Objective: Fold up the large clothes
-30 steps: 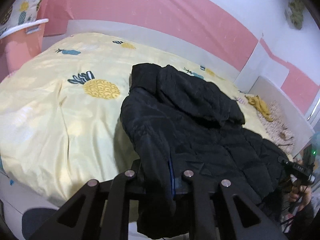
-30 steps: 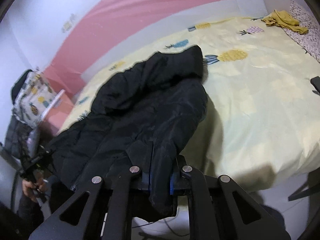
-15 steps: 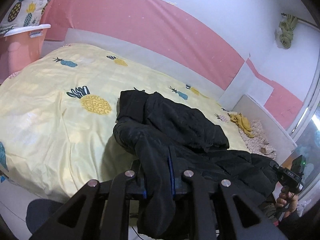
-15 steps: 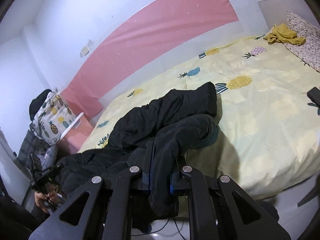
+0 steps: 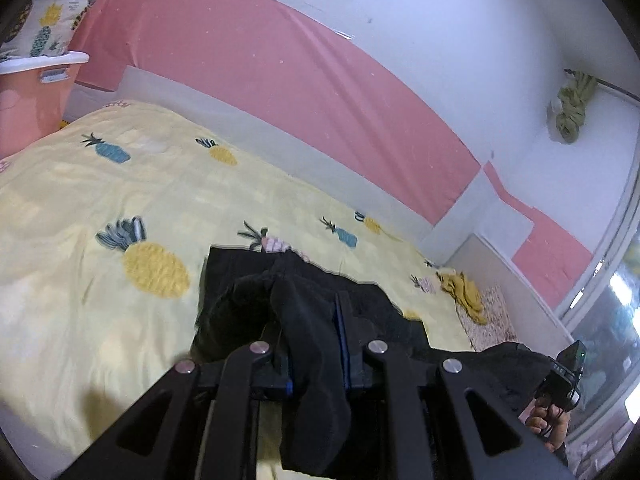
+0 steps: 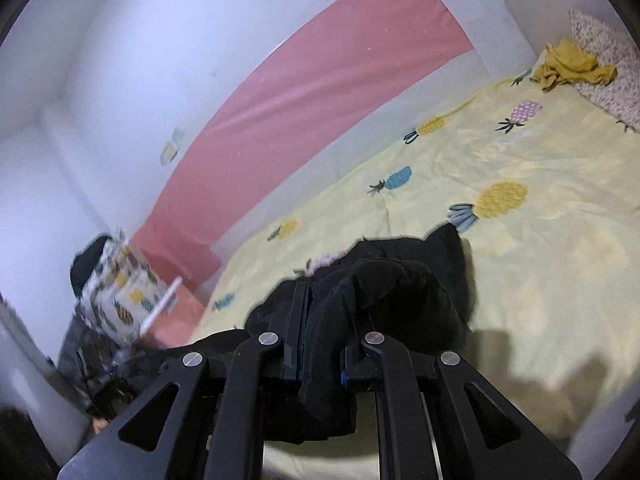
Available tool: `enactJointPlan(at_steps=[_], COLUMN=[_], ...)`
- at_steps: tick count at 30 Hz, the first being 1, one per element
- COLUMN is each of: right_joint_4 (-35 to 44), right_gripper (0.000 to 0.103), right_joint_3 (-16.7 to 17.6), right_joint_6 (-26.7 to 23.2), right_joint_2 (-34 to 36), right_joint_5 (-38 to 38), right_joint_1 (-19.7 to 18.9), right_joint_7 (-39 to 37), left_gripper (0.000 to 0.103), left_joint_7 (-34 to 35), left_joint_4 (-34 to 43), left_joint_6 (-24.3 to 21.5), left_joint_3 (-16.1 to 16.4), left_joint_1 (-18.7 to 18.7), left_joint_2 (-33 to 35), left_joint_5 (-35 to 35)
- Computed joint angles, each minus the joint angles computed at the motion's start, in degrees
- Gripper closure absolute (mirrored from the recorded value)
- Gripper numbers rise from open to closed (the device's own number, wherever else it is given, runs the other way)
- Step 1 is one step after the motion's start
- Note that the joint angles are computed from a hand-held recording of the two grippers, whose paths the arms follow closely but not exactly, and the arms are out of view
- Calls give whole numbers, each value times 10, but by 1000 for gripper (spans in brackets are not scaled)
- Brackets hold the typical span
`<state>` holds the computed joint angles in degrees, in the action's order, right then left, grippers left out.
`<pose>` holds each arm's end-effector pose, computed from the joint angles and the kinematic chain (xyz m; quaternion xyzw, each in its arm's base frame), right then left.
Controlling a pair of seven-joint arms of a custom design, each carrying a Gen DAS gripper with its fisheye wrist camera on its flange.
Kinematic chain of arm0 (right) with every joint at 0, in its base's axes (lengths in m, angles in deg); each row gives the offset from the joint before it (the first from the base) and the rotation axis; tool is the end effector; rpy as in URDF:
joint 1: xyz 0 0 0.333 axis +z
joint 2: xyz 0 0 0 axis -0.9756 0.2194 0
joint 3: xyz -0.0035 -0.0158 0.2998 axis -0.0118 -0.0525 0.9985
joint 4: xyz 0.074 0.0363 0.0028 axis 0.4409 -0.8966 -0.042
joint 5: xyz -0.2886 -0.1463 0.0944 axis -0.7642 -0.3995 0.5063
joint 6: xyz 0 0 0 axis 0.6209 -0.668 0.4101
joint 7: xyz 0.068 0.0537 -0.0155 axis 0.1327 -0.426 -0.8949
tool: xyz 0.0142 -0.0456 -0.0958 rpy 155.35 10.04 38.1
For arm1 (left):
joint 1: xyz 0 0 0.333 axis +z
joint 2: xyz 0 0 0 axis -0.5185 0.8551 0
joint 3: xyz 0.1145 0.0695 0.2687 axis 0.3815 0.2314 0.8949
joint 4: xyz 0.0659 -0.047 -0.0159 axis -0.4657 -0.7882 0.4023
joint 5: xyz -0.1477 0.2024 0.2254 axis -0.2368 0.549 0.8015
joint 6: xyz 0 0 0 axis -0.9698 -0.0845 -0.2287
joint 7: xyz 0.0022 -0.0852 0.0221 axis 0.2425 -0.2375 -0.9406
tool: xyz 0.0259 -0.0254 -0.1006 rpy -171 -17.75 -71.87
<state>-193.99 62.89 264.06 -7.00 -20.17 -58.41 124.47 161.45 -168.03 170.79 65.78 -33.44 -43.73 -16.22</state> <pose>0.4129 0.2266 0.5603 -0.4953 0.6522 -0.1080 0.5636 0.4551 0.0202 0.5690 -0.6112 0.5552 -0.5548 0.1020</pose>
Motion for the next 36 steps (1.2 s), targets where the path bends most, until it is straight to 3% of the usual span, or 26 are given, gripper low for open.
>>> enactJointPlan(at_steps=[2, 4, 5, 9, 12, 15, 17, 19, 23, 25, 27, 28, 30, 33, 34, 36], right_joint_4=[63, 152, 189, 361, 497, 590, 609, 594, 547, 508, 481, 461, 418, 384, 386, 412], right_gripper=[92, 92, 91, 90, 89, 85, 84, 82, 75, 63, 33, 30, 30, 30, 30, 30], right_joint_3=[-34, -92, -98, -127, -121, -95, -70, -39, 14, 67, 129, 137, 93, -36, -76, -176], right_joint_6=[-26, -76, -99, -235, -349, -412, -415, -382, -334, -289, -242, -210, -152, -129, -143, -224], right_joint_2=[45, 101, 122, 232, 325, 407, 438, 450, 428, 402, 383, 363, 322, 286, 285, 295], right_joint_5=[11, 64, 96, 37, -9, -9, 9, 46, 109, 170, 235, 280, 261, 175, 126, -15], right_joint_1=[23, 74, 76, 60, 33, -2, -23, -47, -88, -128, -172, -177, -139, -22, 14, 101], right_joint_7=[-18, -64, -90, -21, 20, 21, 5, -19, -88, -161, -229, -267, -244, -187, -157, -74], left_gripper=[86, 86, 86, 86, 86, 82, 81, 79, 78, 77, 72, 70, 58, 44, 43, 40], left_joint_7=[-38, -77, -108, -239, -337, -398, -421, -421, -414, -417, -431, -436, -430, -420, -419, -427], left_joint_4=[66, 126, 165, 304, 408, 492, 533, 546, 555, 566, 572, 570, 564, 558, 555, 556], left_joint_6=[4, 3, 4, -2, -18, -48, -67, -67, -70, -74, -78, -79, -76, -70, -66, -66], left_joint_3=[-7, -16, -23, -48, -48, -52, -65, -88, -129, -144, -159, -167, -186, -203, -205, -202], left_joint_1=[3, 10, 15, 32, 27, 29, 40, 56, 85, 95, 105, 112, 128, 141, 143, 142], left_joint_2=[60, 114, 150, 278, 377, 460, 503, 522, 531, 537, 540, 537, 531, 519, 514, 507], left_joint_5=[26, 54, 78, 201, 310, 371, 385, 381, 386, 397, 406, 408, 397, 376, 370, 368])
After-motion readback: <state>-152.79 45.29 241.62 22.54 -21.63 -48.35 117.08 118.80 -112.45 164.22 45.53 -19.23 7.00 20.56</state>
